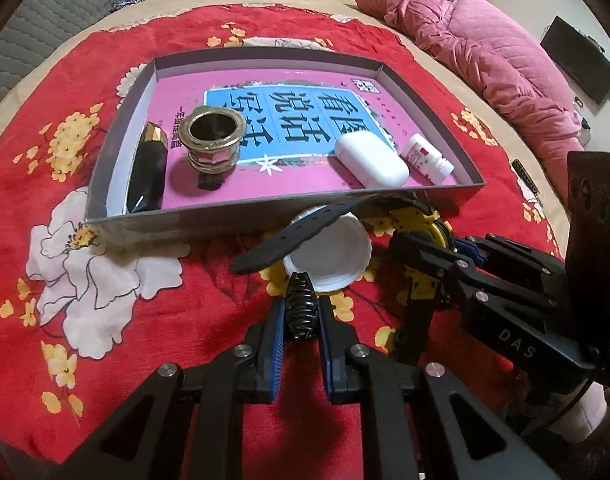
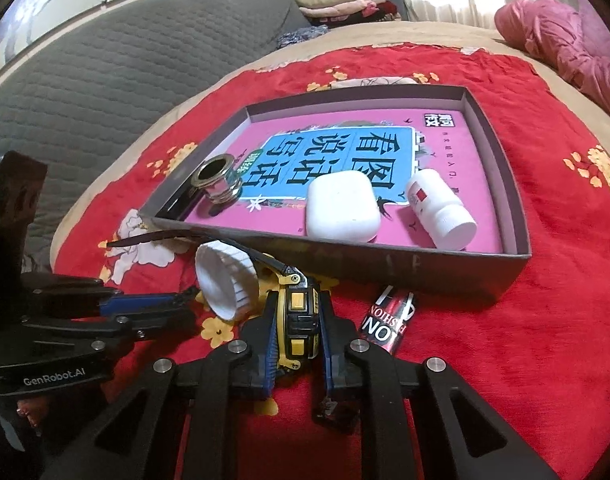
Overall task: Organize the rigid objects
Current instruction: 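Grasp the black spring with left tool while right tool grasps the yellow strap watch, then lift the black spring with left tool while right tool carries the watch over the box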
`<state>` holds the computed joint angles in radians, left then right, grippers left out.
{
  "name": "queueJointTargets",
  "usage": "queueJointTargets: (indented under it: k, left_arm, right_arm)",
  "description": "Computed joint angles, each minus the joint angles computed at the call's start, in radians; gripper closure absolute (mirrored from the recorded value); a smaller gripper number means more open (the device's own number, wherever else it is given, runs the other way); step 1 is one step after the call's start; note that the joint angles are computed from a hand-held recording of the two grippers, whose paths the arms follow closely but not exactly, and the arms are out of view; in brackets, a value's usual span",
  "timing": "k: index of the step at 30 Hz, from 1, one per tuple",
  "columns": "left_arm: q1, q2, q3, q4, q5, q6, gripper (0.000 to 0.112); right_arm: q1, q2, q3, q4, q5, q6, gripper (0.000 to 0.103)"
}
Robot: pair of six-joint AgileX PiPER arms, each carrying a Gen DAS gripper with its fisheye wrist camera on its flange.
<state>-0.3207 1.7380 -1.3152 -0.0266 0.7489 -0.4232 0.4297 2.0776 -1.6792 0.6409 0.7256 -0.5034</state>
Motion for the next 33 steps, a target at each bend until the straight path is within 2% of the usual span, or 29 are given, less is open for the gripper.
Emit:
queueJointTargets:
  k: [19, 27, 33]
  left_arm:
    - [-0.032, -0.058, 0.005, 0.062, -0.031, -0.069, 0.097]
    - [-0.05, -0.071, -0.002, 0.132, -0.03, -0.121, 0.097]
    - [-0.049, -0.087, 0.002, 0.182, -0.041, -0.167, 0.097]
  right_arm:
    - [-0.072, -0.032, 0.043, 0.263, -0.002, -0.133, 0.086]
    - [-0.077, -0.049, 0.051, 0.273, -0.021, -0.138, 0.086]
    - [-0.052, -0.092, 0.087, 0.18, -0.118, -0.099, 0.086]
